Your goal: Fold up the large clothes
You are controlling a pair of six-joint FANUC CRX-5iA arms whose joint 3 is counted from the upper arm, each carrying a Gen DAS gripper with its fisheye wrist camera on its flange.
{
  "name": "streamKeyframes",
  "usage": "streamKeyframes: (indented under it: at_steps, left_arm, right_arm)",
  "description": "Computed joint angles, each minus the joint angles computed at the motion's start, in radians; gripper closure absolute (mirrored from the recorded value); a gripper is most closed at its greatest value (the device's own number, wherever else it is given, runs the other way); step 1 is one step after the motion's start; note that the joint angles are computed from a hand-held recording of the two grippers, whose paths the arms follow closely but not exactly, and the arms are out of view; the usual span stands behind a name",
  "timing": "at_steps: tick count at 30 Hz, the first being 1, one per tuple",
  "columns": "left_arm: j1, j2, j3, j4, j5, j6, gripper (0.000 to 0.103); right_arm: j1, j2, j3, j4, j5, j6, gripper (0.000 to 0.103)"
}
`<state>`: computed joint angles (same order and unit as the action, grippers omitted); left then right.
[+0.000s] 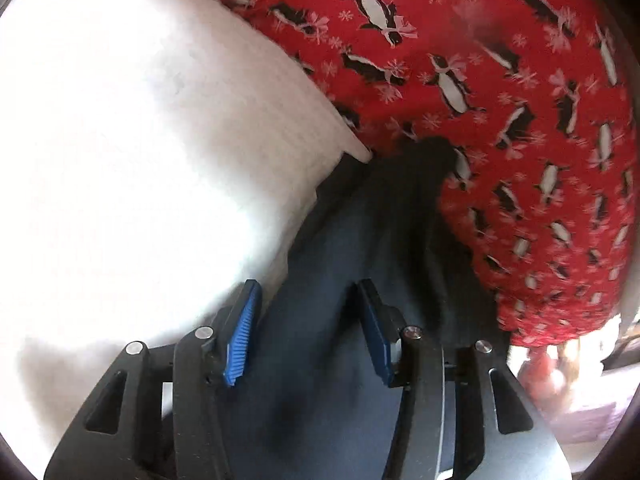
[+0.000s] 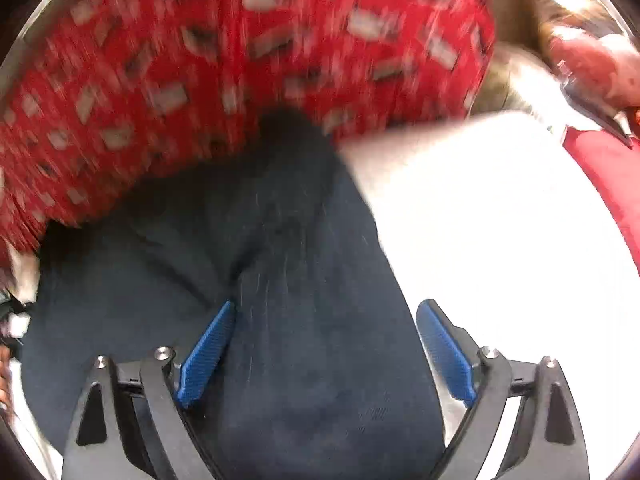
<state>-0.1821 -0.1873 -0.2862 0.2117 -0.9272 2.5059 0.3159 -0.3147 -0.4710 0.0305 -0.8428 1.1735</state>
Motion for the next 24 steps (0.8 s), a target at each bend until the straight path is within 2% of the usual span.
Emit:
streamKeyframes:
  at_steps: [2, 4, 6, 8, 9, 10, 11, 12, 13, 14, 16, 20, 22, 24]
  left_arm:
    - [-0.003, -0.054, -0.022, 0.024, 0.008, -0.021, 0.056]
    - [-0.051, -0.103, -0.013, -0.032, -0.009, 0.019, 0.056]
    - [-0.119, -0.149, -0.019, -0.088, 0.001, 0.081, 0.055]
    - [-0.161, -0.191, -0.064, -0.084, 0.039, 0.133, 0.055]
    - [-0.16, -0.215, -0.099, -0.051, 0.066, 0.127, 0.055]
    - [-0.149, -0.236, -0.138, -0.016, 0.09, 0.109, 0.055]
    - [-0.165, -0.223, -0.136, -0.024, 0.098, 0.13, 0.055]
    - [-0.18, -0.215, -0.119, -0.058, 0.083, 0.163, 0.055]
    - [-0.19, -0.202, -0.1, -0.086, 0.069, 0.178, 0.055]
    - [-0.195, -0.189, -0.081, -0.106, 0.051, 0.19, 0.055]
    - [-0.172, -0.194, -0.082, -0.106, 0.048, 0.187, 0.055]
    - [-0.13, -0.237, -0.097, -0.17, 0.059, 0.232, 0.055]
    - [-0.084, -0.233, -0.102, -0.167, 0.07, 0.187, 0.051]
    - [-0.017, -0.233, -0.151, -0.079, 0.096, 0.081, 0.048]
  right_arm:
    - [0.009, -0.069, -0.01, 0.034, -0.022, -0.03, 0.016]
    - [-0.002, -0.153, -0.036, 0.013, -0.002, 0.007, 0.014]
    - [-0.018, -0.193, -0.048, -0.031, -0.026, 0.05, 0.014]
    - [-0.036, -0.166, -0.038, -0.073, -0.105, 0.096, 0.013]
    - [-0.02, -0.149, -0.056, -0.052, -0.129, 0.077, 0.008]
    - [0.001, -0.167, -0.098, -0.023, -0.106, 0.062, 0.005]
    - [0.05, -0.22, -0.161, 0.059, -0.046, 0.033, 0.004]
    - [0.093, -0.254, -0.206, 0.124, -0.028, 0.0, 0.002]
    - [0.102, -0.259, -0.214, 0.137, -0.028, -0.015, 0.002]
    - [0.077, -0.249, -0.193, 0.098, -0.036, 0.01, 0.001]
    - [0.046, -0.241, -0.174, 0.045, -0.038, 0.053, 0.001]
    - [0.067, -0.265, -0.196, 0.073, -0.023, 0.026, 0.001]
    - [0.089, -0.288, -0.213, 0.085, -0.023, -0.002, 0.001]
    - [0.107, -0.292, -0.224, 0.096, -0.015, -0.025, 0.001]
